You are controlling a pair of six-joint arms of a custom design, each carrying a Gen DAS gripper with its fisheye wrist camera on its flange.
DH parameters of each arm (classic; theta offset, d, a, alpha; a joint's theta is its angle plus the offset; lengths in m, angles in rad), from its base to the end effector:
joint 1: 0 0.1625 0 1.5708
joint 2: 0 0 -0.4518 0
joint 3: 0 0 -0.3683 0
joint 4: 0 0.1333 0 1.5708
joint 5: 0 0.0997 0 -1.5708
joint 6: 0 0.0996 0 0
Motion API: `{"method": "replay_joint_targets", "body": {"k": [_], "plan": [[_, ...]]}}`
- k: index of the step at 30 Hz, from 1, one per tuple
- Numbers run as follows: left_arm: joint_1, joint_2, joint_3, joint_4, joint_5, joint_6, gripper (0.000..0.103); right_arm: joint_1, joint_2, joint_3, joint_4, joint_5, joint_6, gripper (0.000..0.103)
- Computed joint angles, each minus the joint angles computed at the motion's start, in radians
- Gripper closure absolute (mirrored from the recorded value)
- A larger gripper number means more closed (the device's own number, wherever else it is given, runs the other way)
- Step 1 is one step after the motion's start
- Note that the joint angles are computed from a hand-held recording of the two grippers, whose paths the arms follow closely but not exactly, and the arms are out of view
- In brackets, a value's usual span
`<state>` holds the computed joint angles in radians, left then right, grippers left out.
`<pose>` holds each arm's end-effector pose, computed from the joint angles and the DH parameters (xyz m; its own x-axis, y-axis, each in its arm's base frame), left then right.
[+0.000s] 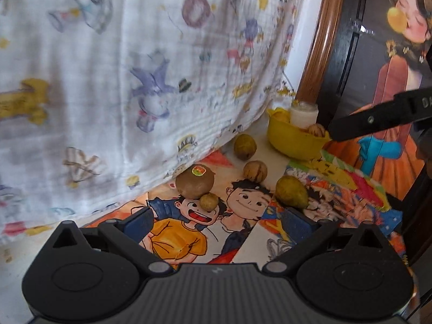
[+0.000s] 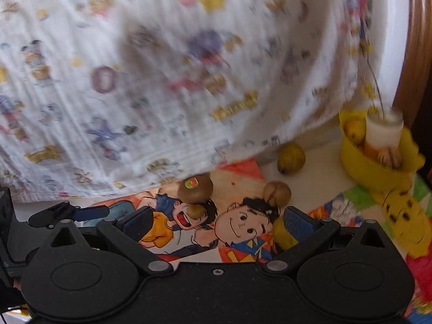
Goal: Organize fruits
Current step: 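Lower the right tool to the brown streaked fruit while the left approaches a small brown fruit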
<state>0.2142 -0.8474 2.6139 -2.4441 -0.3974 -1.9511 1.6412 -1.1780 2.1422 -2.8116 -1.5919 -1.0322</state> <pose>-0.2061 -0.2752 0.0380 -0.7989 -0.3208 -0.5088 0.3480 0.4435 -0.8260 0.1665 -0.4955 0.2087 -0.4537 -0.8569 0.2448 -0.8912 0.4368 -0.1226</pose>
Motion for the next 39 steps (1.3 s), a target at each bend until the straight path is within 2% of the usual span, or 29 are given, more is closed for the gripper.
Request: {"method": "replay_joint_targets", "body": {"k": [9, 14, 19, 29, 39], "plan": [[0.142, 0.113, -0.005, -0.366, 0.050, 0.325, 0.000, -0.050, 0.094, -0.040, -0.042, -0.017, -0.032, 0.001], [0.206, 0.190, -0.020, -0.600, 0.070, 0.528, 0.000, -0.069, 0.139, -0.083, -0.037, -0.020, -0.015, 0.001], [0.252, 0.239, -0.039, -0.744, 0.077, 0.658, 0.000, -0.080, 0.186, -0.129, -0.032, -0.023, 0.010, 0.001], [0.312, 0.298, -0.062, -0.912, 0.093, 0.748, 0.000, -0.092, 0.261, -0.206, -0.013, -0.006, 0.052, 0.001], [0.344, 0.330, -0.091, -0.984, 0.095, 0.796, 0.001, -0.095, 0.303, -0.244, -0.016, -0.015, 0.038, 0.001]]}}
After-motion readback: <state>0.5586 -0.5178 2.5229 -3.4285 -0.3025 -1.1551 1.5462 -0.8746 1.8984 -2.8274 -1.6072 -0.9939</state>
